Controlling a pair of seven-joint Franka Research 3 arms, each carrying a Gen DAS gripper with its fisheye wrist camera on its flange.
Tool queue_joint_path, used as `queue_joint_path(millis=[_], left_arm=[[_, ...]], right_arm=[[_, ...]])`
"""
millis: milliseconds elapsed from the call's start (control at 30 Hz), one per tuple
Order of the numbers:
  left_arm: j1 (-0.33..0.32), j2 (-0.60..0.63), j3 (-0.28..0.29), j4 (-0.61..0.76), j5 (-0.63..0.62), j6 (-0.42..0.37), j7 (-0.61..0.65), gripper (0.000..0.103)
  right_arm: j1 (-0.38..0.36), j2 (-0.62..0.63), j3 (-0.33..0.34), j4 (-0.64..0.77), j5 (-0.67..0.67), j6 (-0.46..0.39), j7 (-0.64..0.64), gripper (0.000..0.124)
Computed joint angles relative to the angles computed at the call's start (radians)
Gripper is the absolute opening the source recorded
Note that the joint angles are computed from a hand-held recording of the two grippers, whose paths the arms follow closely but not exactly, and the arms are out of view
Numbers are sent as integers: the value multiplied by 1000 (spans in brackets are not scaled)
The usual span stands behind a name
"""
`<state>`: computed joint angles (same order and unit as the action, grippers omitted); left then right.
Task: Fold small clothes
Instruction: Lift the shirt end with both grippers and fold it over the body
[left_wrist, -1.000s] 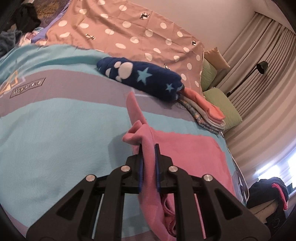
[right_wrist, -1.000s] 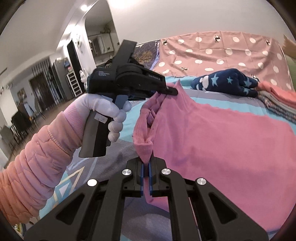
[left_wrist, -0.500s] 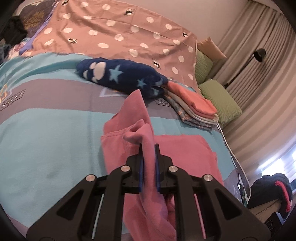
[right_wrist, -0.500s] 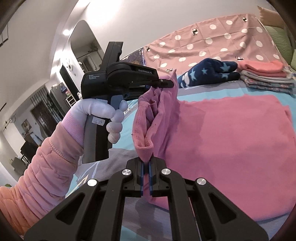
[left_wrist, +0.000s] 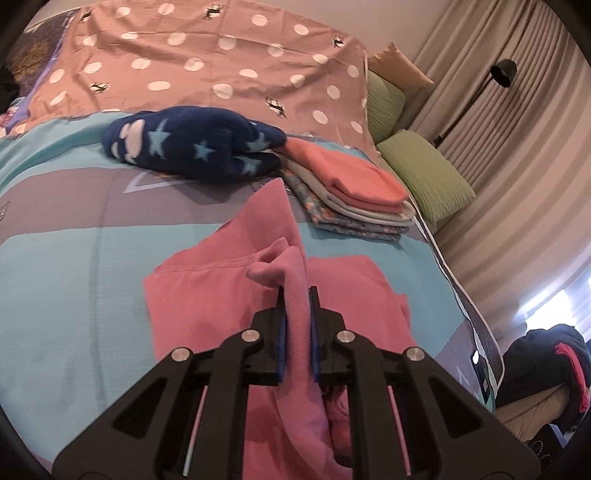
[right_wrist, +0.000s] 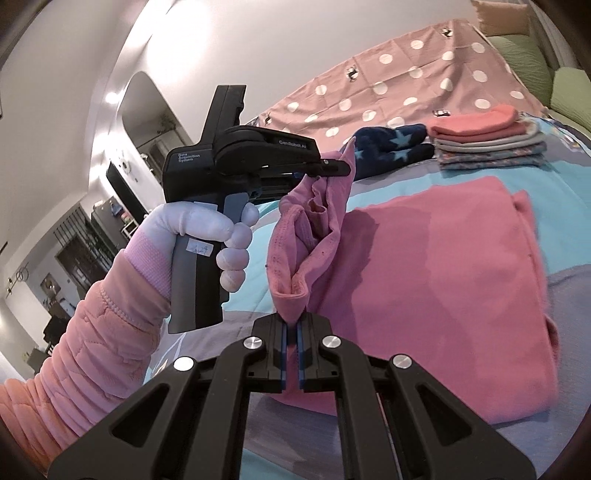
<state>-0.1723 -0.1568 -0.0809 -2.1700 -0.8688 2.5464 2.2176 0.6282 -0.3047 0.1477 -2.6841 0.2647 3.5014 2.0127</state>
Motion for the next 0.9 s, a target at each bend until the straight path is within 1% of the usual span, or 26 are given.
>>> queue_joint_path(millis=[233, 467, 567, 600, 667, 700, 800, 900], left_arm=[[-34, 37, -46, 31, 38, 12, -30, 10], [-61, 98, -96, 71, 129, 30, -124, 10], [-70, 122, -117, 87, 171, 38, -162, 10], [-74, 132, -123, 95, 185, 40, -170, 10], [-81, 147, -137, 104, 208, 42, -182, 10], [-85, 154, -143, 108, 224, 45, -191, 10], [-94, 177, -161, 119, 290, 64, -235, 10], [-97, 205, -173, 137, 333, 70, -284, 10]], right_arm=[[-20, -76, 6, -86, 39, 18, 19, 4], [-39, -140, 10, -161, 78, 25, 49, 4], [-59, -177, 37, -192, 106, 14, 58, 4], [-60, -185, 36, -201, 109, 17, 62, 4], [-79, -212, 67, -225, 136, 19, 70, 4], [-81, -221, 70, -233, 142, 19, 75, 4], [-88, -241, 70, -248, 150, 11, 83, 4], [-87, -253, 55, -262, 148, 3, 92, 4]])
